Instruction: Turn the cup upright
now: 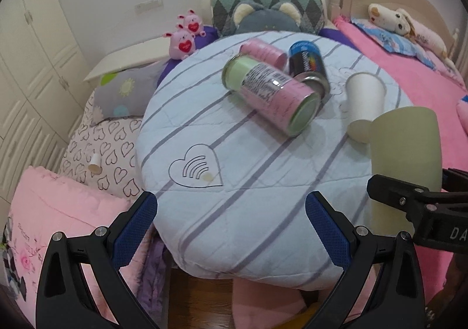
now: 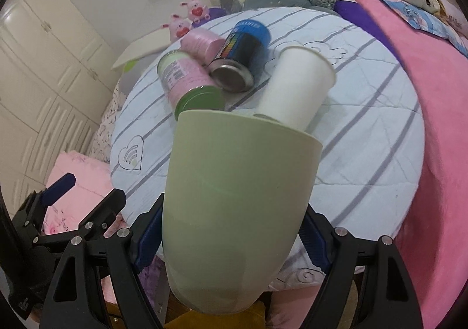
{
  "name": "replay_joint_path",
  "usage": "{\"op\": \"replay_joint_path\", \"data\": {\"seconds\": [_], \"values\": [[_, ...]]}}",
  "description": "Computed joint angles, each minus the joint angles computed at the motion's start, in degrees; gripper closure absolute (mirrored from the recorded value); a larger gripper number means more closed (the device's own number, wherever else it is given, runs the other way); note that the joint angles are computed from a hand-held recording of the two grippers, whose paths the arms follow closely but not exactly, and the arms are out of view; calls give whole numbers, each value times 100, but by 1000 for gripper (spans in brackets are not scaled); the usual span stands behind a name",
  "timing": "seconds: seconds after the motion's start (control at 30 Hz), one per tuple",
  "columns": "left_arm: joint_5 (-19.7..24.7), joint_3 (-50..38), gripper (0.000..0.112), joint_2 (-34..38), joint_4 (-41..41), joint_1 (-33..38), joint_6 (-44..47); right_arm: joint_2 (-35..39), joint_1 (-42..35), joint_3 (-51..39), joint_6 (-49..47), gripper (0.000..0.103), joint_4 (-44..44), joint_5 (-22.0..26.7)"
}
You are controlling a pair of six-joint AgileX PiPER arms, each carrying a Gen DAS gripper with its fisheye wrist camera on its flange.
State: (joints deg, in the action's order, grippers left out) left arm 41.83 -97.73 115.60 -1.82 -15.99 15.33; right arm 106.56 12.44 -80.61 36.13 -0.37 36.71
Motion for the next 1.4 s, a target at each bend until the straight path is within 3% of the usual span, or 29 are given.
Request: {"op": "replay_joint_path", "data": {"seconds": [0.33,0.5,0.6,1.0,1.27,1.4], "values": [[548,-962,10,864,-257,274,216,640,29,-640,-380,20,346,433],[763,-1286,10,1089,-261,325,181,480,67,-476,-382,19,259,282],[709,-1232,10,1036,-248,318,189,386,149,-501,-60,19,-178,389],[483,-662,10,549,-216,153,119,-23,108,-99,-210,19,-120,241],[719,-533,10,251,-462,35,-32,-429,-80,491,-305,19,-146,-183],[774,-562,10,228,-193,-222,-461,-601,-383,871,-1001,19,470,-517]]}}
